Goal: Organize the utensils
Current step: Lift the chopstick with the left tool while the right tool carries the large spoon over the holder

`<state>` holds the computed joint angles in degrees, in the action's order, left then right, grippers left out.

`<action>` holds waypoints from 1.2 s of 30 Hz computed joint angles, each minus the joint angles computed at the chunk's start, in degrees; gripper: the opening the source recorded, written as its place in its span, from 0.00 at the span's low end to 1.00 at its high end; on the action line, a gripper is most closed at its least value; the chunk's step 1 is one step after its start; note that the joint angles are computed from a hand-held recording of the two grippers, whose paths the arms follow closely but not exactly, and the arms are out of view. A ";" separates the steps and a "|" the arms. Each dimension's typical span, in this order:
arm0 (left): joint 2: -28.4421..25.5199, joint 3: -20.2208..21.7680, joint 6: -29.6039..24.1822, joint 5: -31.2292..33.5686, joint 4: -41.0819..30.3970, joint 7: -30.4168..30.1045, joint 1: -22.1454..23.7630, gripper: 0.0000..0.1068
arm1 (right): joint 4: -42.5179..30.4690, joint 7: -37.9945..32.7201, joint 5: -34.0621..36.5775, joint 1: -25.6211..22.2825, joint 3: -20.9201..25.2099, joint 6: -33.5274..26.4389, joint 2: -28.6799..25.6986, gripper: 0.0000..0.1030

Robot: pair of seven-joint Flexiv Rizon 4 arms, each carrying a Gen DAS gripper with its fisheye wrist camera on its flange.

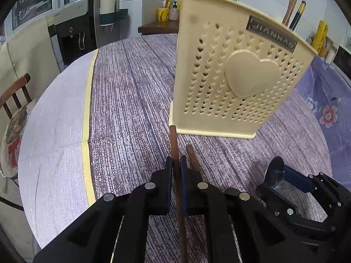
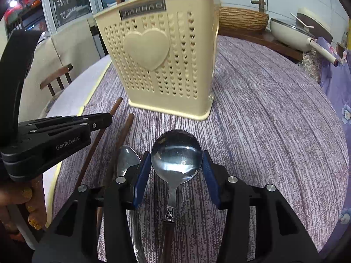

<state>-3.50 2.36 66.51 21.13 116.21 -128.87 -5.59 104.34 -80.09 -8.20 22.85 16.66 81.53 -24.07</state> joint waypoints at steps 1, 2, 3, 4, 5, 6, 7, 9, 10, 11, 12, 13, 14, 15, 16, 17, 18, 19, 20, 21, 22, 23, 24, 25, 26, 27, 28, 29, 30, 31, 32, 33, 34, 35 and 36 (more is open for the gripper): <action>0.47 0.07 0.64 0.09 0.32 -0.17 -0.05 0.07 | 0.04 -0.58 0.54 -0.60 0.65 0.66 0.13 0.46; 0.87 0.08 1.30 0.18 0.55 -0.25 -0.02 0.07 | 0.23 -1.03 0.96 -1.02 1.11 1.32 0.36 0.46; 1.34 0.08 2.10 0.18 0.89 -0.23 0.05 0.07 | 0.38 -1.53 1.41 -1.52 1.63 1.99 0.65 0.46; 1.96 0.05 2.84 0.45 1.19 -0.48 0.09 0.07 | 0.64 -2.05 1.93 -2.02 2.21 2.85 1.00 0.46; 2.76 0.00 3.72 0.89 1.56 -0.79 0.16 0.07 | 0.78 -2.65 2.47 -2.60 2.90 3.71 1.31 0.46; 3.42 -0.17 4.42 1.20 1.84 -1.00 0.29 0.07 | 1.11 -3.28 2.98 -3.18 3.53 4.91 1.74 0.46; 4.03 -0.39 4.83 1.36 2.06 -1.08 0.45 0.07 | 1.33 -3.84 3.37 -3.75 4.09 5.79 2.10 0.46; 5.65 -0.90 5.96 2.19 2.55 -1.58 0.82 0.07 | 1.49 -5.05 4.25 -5.20 5.69 7.02 2.78 0.46; 6.02 -1.19 6.45 2.39 2.61 -1.55 1.18 0.07 | 1.35 -6.07 4.88 -6.38 7.10 7.31 3.02 0.46; 6.58 -1.48 6.89 2.53 2.76 -1.59 1.45 0.07 | 1.13 -6.88 5.47 -7.32 8.14 7.41 3.14 0.46; 7.12 -1.68 7.51 2.34 3.06 -1.36 1.72 0.07 | 1.03 -7.55 6.08 -8.06 8.98 7.68 3.41 0.46; 7.82 -1.94 8.07 2.34 3.38 -1.33 1.98 0.07 | 0.90 -8.17 6.67 -8.74 9.75 7.73 3.63 0.46; 8.54 -2.35 8.28 2.96 3.53 -1.86 2.40 0.07 | 0.65 -8.76 7.26 -9.36 10.52 7.47 3.83 0.46; 8.99 -2.81 8.33 3.55 3.53 -2.36 2.88 0.07 | 0.22 -9.80 8.29 -10.57 11.96 7.11 3.95 0.46; 9.78 -3.19 8.59 4.09 3.72 -2.86 3.26 0.07 | -0.14 -10.67 9.44 -11.48 13.07 6.89 4.07 0.46; 10.41 -3.47 8.96 4.29 4.01 -2.98 3.65 0.07 | -0.53 -11.54 10.47 -12.19 13.90 6.56 4.15 0.46; 11.18 -4.02 9.05 5.05 4.09 -3.65 4.17 0.07 | -0.83 -12.47 11.55 -12.79 14.71 6.28 4.36 0.46; 11.58 -4.39 9.32 5.31 4.17 -3.78 4.65 0.07 | -1.01 -13.27 12.43 -13.00 15.05 6.05 4.62 0.46; 12.10 -4.80 9.67 5.67 4.33 -4.05 5.07 0.07 | -0.99 -13.86 13.15 -12.86 14.95 5.99 4.94 0.46; 12.52 -5.26 9.86 6.02 4.40 -4.33 5.51 0.07 | -1.05 -14.29 13.63 -12.45 14.57 5.94 5.20 0.46; 13.00 -5.83 10.06 6.81 4.42 -5.04 6.12 0.07 | -1.09 -14.72 14.19 -12.20 14.34 5.83 5.47 0.46; 13.47 -6.37 10.25 7.61 4.45 -5.84 6.75 0.07 | -1.11 -15.04 14.74 -11.84 14.06 5.79 5.74 0.46; 13.98 -6.92 10.39 8.53 4.47 -6.68 7.41 0.07 | -1.21 -15.62 15.42 -11.80 14.12 5.65 5.98 0.46; 14.35 -7.25 10.51 8.93 4.52 -6.93 7.85 0.07 | -1.19 -16.08 15.99 -11.57 13.98 5.64 6.25 0.46; 14.64 -7.37 10.66 8.78 4.65 -6.77 8.05 0.07 | -1.31 -16.58 16.54 -11.40 13.86 5.58 6.39 0.46; 14.79 -7.34 11.05 8.39 4.88 -6.40 8.16 0.07 | -1.45 -17.09 17.08 -11.27 13.81 5.44 6.56 0.46; 14.92 -7.32 11.62 8.00 5.13 -5.97 8.23 0.07 | -1.56 -17.64 17.67 -11.15 13.79 5.39 6.65 0.46; 15.19 -7.61 11.81 8.13 5.25 -5.83 8.56 0.07 | -1.85 -18.29 18.32 -11.21 13.98 5.10 6.72 0.46; 15.48 -8.17 11.76 8.68 5.17 -6.19 9.14 0.07 | -2.05 -19.16 19.17 -11.43 14.32 4.86 6.72 0.46; 15.74 -8.32 11.90 8.68 5.30 -6.13 9.41 0.07 | -2.39 -19.83 19.92 -11.49 14.47 4.51 6.72 0.46; 15.92 -8.44 12.07 8.56 5.41 -5.97 9.61 0.07 | -2.65 -20.34 20.61 -11.37 14.47 4.16 6.84 0.46; 16.11 -8.59 12.17 8.48 5.50 -5.82 9.85 0.07 | -3.02 -21.02 21.37 -11.36 14.54 3.80 6.89 0.46; 16.33 -8.94 12.09 8.74 5.47 -5.98 10.29 0.07 | -3.32 -21.65 22.10 -11.24 14.50 3.58 6.96 0.46; 16.55 -9.15 12.05 8.84 5.48 -5.99 10.59 0.07 | -3.43 -22.07 22.65 -10.90 14.22 3.50 7.13 0.46; 16.72 -9.23 12.19 8.79 5.57 -5.92 10.80 0.07 | -3.63 -22.73 23.29 -10.79 14.16 3.32 7.24 0.46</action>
